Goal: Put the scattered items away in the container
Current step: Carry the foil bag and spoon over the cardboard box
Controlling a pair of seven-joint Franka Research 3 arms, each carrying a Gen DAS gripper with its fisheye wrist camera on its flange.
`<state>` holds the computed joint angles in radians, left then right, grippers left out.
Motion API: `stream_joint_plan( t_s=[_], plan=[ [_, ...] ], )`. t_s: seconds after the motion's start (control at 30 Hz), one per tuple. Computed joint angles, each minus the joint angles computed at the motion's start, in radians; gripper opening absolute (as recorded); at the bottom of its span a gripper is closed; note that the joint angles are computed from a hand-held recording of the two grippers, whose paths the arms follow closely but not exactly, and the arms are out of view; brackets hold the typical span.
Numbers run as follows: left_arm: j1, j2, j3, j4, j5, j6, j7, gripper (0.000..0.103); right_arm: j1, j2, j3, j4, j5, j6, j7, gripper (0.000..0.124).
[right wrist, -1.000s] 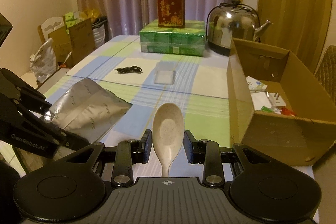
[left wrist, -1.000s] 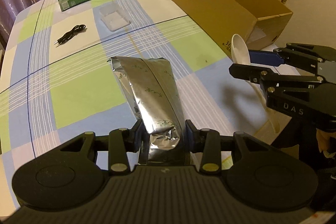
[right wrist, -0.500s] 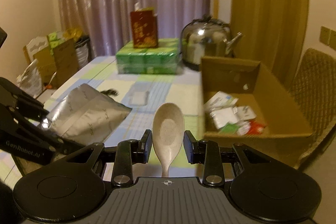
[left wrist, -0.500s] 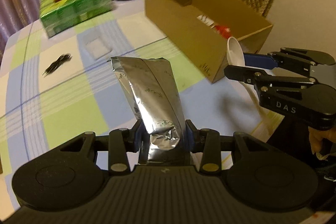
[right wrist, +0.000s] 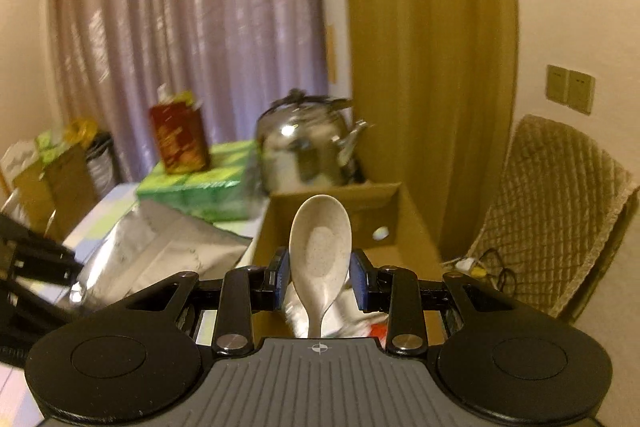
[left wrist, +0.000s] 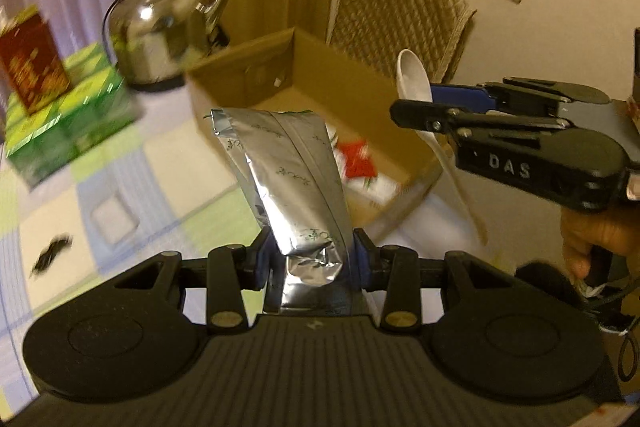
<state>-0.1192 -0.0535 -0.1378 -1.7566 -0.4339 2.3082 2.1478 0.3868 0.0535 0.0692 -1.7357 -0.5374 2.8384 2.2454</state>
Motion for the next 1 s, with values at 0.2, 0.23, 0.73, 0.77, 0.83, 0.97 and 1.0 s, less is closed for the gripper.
stream_joint_plan(
  t_s=[0.2, 0.23, 0.73, 0.77, 0.83, 0.97, 1.0],
  plan=[
    [-0.011, 0.169, -0.048, 0.212, 0.025, -0.010, -0.054, 0.035, -0.024, 0.088, -0.038, 0.112, 0.095, -0.007, -0.106, 0.029],
    [-0.010, 0.198, -0.058, 0.249, 0.031, -0.017, -0.064, 0.035, -0.026, 0.102, -0.045, 0.125, 0.116, -0.011, -0.124, 0.029],
    [-0.053, 0.561, -0.128, 0.665, 0.236, -0.099, -0.293, 0.035, -0.014, 0.230, -0.088, 0.186, 0.363, -0.048, -0.337, 0.029],
    [-0.056, 0.572, -0.127, 0.674, 0.250, -0.100, -0.304, 0.035, -0.013, 0.231, -0.090, 0.181, 0.367, -0.048, -0.341, 0.029],
    [-0.059, 0.588, -0.127, 0.682, 0.272, -0.101, -0.321, 0.035, -0.008, 0.235, -0.096, 0.179, 0.370, -0.050, -0.346, 0.029],
    [-0.071, 0.608, -0.124, 0.687, 0.319, -0.095, -0.338, 0.035, 0.002, 0.234, -0.106, 0.164, 0.358, -0.048, -0.349, 0.029],
    [-0.075, 0.612, -0.121, 0.688, 0.333, -0.091, -0.340, 0.035, 0.003, 0.234, -0.107, 0.161, 0.356, -0.049, -0.351, 0.029]
  ],
)
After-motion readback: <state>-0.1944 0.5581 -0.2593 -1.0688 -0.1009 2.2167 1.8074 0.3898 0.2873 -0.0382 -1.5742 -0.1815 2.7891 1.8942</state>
